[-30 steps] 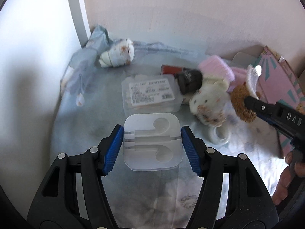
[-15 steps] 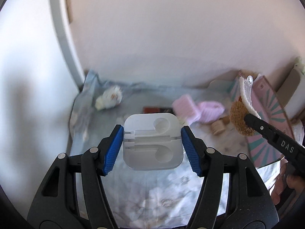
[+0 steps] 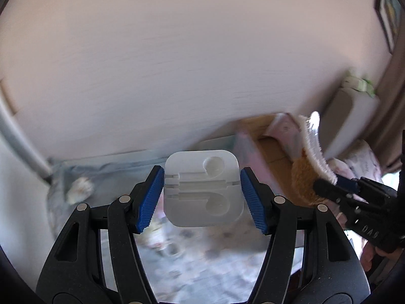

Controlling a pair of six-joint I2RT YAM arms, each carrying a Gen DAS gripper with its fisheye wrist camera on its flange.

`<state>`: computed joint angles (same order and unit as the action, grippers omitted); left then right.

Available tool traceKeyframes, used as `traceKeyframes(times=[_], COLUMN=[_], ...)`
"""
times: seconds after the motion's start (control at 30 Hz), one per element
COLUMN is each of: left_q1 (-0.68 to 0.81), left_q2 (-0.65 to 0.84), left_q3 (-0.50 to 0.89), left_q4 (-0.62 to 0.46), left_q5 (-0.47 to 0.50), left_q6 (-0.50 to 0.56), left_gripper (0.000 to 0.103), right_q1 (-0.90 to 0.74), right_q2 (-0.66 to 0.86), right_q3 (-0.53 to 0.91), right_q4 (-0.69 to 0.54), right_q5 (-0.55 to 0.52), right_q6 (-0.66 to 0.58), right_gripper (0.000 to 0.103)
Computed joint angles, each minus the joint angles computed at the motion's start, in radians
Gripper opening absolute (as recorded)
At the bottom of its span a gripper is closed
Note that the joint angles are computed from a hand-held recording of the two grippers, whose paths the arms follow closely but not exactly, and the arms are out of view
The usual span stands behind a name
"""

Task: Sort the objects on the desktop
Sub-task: 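Carry the earphone case and brush into the cardboard box and release both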

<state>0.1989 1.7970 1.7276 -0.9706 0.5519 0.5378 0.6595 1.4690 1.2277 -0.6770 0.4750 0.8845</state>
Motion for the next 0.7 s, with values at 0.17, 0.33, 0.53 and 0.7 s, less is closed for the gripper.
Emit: traceKeyframes(times=[0.17,0.33,0.53,0.7], left_q1=[-0.167,-0.329,-0.489,-0.568], left_q2=[0.034,0.071,0.171,0.263], left_q3=[0.049,0.070,0.124,0.186], left_q4=[-0.047,-0.051,-0.037,-0.059], left_q5=[-0.035,-0.092,-0.156,-0.202], left_q6=[-0.036,-0.089,-0.164,-0.217], left_gripper=[0.060,0.059,0.059,0.059], right_q1=[-0.065,-0.148,-0.236,-0.259], right_q2=[-0.080,-0.147,-0.184,-0.183], right_q3=[-0.035,-0.117,-0.219,-0.253], right_q4=[-0.116,-0.166,-0.172,-0.171], right_q5=[-0.050,-0.139,-0.251,-0.309], right_q6=[-0.037,-0.067,-0.105,-0.127], right_gripper=[0.028,0.028,0.028,0.028])
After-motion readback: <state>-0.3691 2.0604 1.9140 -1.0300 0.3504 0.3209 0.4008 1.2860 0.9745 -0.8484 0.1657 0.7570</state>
